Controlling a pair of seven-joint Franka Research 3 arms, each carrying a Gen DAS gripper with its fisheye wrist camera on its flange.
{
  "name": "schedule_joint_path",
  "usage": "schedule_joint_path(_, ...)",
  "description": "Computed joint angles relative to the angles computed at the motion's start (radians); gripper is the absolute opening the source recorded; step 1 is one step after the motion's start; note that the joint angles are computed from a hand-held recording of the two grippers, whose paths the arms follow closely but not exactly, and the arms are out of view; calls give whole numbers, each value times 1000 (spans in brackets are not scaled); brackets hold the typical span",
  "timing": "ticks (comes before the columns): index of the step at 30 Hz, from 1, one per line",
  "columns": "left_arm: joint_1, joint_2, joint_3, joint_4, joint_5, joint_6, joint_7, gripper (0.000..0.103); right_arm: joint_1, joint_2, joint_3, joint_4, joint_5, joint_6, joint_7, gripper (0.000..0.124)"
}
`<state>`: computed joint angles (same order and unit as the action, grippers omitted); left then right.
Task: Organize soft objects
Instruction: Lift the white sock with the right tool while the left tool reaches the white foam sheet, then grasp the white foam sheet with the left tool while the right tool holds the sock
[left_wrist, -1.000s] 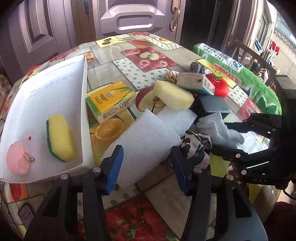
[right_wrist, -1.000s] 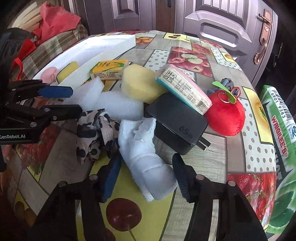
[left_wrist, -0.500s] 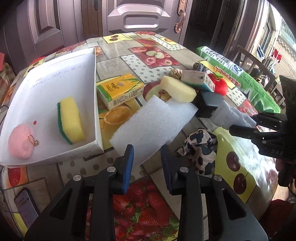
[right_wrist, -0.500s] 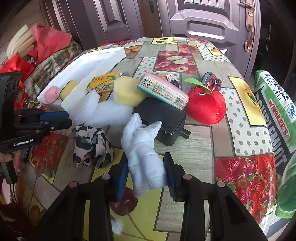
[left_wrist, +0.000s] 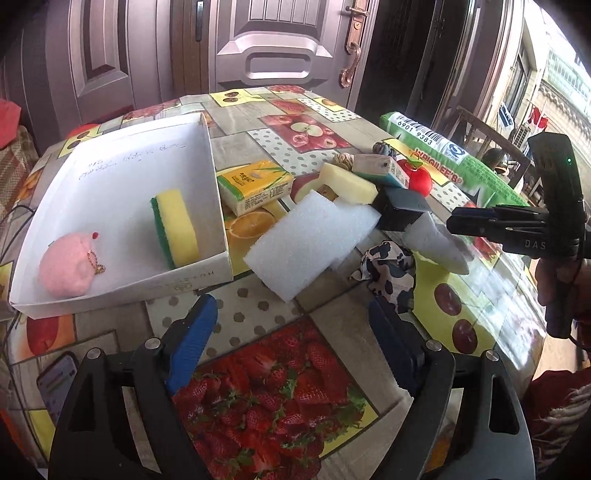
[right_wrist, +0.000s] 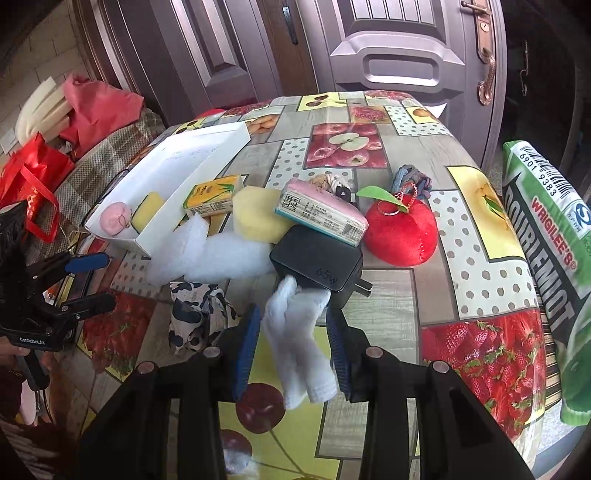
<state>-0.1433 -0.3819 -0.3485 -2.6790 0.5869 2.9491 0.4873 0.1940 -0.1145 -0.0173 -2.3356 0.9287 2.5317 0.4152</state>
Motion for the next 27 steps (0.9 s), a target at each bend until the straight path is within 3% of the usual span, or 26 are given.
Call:
schedule_joint_path(6,23,58,-7,68,54,-21,29,85,-5,8,-2,8,1,-11,16,37)
schedule_joint_path(9,21,131,2,150,103,-70,87,85,-7,7,0,5,-14,-22,8,37)
schedule_joint_path(13,-49,229,76,235,12,-123,274,85,-3,-2,3,-11,-39,-28,-13,38)
schedule_joint_path(15,-69,267,90,267,-23,-153,348,85,3,-7,10,-27,-59,0,-30,46)
schedule_joint_path(19,-86,323,99,316,-48,-206,414,85,18,8,17,-33,-87,11,-67,48)
schedule_joint_path(21,-92,348,102,339,-58,-231,418,84,24,28,24,-24,-88,24,-58,59)
schedule_joint_path(23,-99,368,105,358,-92,-247,441,74,27,44,31,-11,-107,15,-39,59)
schedule_joint_path(27,-111,361,105,350,-95,-250,443,65,34,41,39,-26,-154,24,-33,57)
